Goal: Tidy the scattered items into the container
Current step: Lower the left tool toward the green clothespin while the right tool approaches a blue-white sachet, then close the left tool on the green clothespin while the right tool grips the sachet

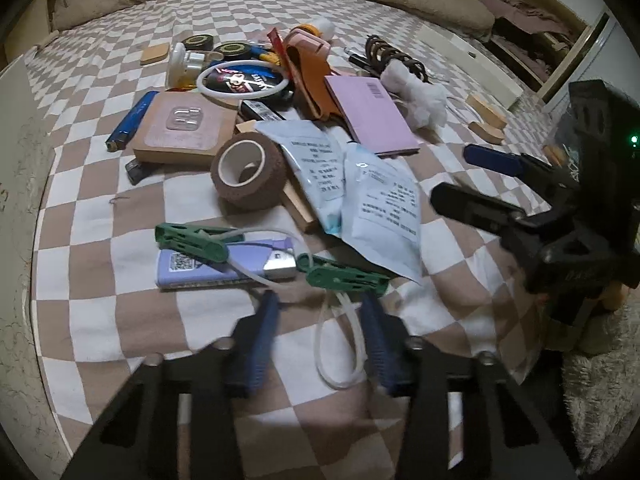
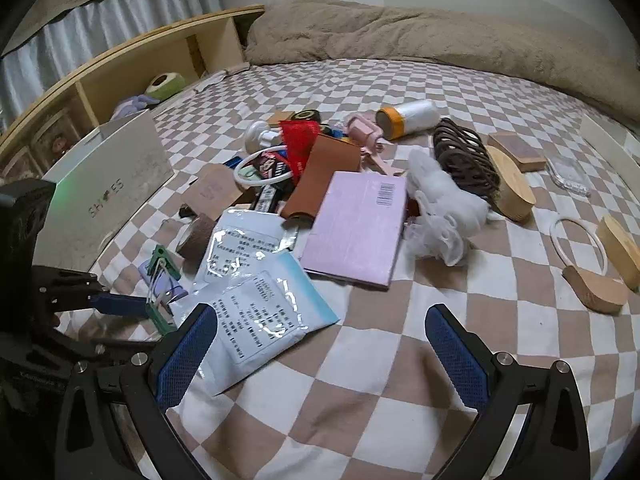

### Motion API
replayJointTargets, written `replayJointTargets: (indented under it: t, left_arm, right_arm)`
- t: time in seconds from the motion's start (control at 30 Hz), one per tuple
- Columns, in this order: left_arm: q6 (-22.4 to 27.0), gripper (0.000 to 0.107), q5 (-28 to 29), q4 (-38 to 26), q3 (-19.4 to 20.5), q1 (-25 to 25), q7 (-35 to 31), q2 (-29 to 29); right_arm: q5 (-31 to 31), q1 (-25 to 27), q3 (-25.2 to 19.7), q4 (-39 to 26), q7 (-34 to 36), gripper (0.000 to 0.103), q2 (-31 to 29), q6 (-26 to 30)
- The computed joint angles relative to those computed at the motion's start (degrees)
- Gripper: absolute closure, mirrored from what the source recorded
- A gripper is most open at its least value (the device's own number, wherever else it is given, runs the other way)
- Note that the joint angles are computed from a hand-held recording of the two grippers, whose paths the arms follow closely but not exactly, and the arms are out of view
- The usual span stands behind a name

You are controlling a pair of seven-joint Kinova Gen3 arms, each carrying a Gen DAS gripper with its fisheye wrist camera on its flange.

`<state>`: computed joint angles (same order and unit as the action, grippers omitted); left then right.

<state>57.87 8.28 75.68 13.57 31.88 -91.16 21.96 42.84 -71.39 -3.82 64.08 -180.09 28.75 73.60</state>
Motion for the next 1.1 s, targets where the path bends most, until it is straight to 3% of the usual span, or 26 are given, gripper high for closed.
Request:
replayJointTargets:
  t: [0.07, 0.2, 0.5, 0.93, 1.0, 1.1]
  left_arm:
    - [0.2, 0.088, 1.1, 0.5, 0.5, -0.5, -0.7, -0.2]
    - [0.5, 0.089, 3.6, 1.9, 1.0, -1.3, -1.4, -1.0]
    - [-0.3, 0.089, 9.3, 7.2, 1.6, -3.6, -1.0, -4.5]
    - [0.4, 0.089, 7.4, 9.0, 1.5, -1.4, 0.6, -6.4]
    - [0.2, 0.086, 7.6, 9.1, 1.5, -1.6, 1.2, -6.4]
    - [-0.6, 0.073, 8.2, 9.5, 1.7, -1.9, 1.1, -6.6]
  right_arm:
    - [-0.3, 0.3, -0.3, -0.6, 1.7, 0.000, 0.5, -0.5]
    - [-1.4, 1.1, -0.6, -0.9, 5.0, 0.000, 0.9, -2.5]
    - [-6.3, 6.2, -2.0, 3.9, 11.4, 0.000, -1.2, -16.8]
    - [-15.5, 10.4, -1.2, 1.4, 22.1, 0.000, 0.8, -19.5]
    - [-15.8, 10.0, -0.8, 1.0, 22.8, 0.000, 0.9, -19.3]
    - [-16.2, 9.4, -0.8, 0.3, 24.1, 0.000, 1.2, -18.5]
